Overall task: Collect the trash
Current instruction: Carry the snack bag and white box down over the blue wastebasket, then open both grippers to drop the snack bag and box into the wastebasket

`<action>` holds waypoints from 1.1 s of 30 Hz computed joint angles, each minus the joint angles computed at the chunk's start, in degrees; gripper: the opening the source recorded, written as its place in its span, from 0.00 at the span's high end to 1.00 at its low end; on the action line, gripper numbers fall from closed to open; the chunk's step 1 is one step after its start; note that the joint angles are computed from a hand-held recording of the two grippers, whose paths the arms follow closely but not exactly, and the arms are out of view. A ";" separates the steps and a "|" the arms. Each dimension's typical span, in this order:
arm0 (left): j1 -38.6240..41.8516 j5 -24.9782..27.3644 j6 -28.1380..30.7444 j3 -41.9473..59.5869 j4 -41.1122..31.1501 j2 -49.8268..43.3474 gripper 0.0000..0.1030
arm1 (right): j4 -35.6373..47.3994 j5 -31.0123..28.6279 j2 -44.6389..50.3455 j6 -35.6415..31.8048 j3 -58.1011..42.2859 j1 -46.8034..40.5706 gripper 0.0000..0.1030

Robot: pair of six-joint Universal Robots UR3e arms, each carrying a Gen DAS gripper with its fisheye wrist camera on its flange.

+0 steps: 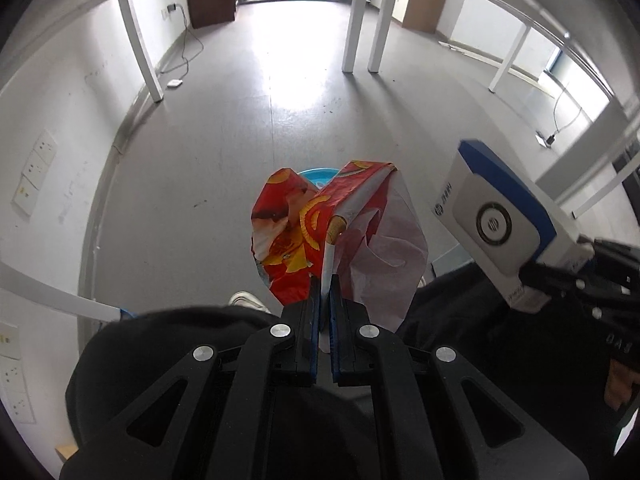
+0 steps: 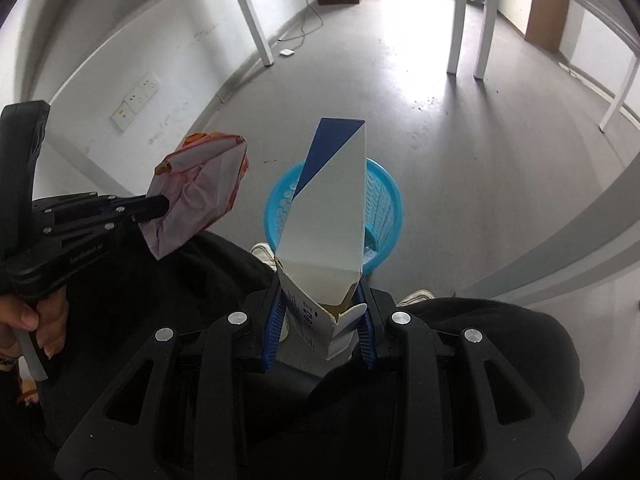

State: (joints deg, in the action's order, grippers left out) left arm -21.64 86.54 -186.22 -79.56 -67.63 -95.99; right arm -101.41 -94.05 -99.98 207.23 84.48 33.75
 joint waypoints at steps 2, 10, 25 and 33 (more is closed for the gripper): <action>1.64 -1.91 -0.14 0.22 0.90 -1.12 0.97 | -0.45 1.13 1.03 -0.65 0.14 -1.73 0.71; 2.21 -3.70 -0.67 3.99 -0.17 -7.22 0.97 | -1.87 6.66 4.59 -1.97 1.86 -8.08 0.71; 4.01 -6.18 -2.52 12.66 -1.83 -17.61 0.97 | -7.16 9.87 14.49 -4.78 2.87 -12.16 0.71; 4.62 -4.78 -4.71 22.89 -6.73 -26.59 0.96 | -10.23 13.57 21.52 -5.92 2.71 -15.00 0.71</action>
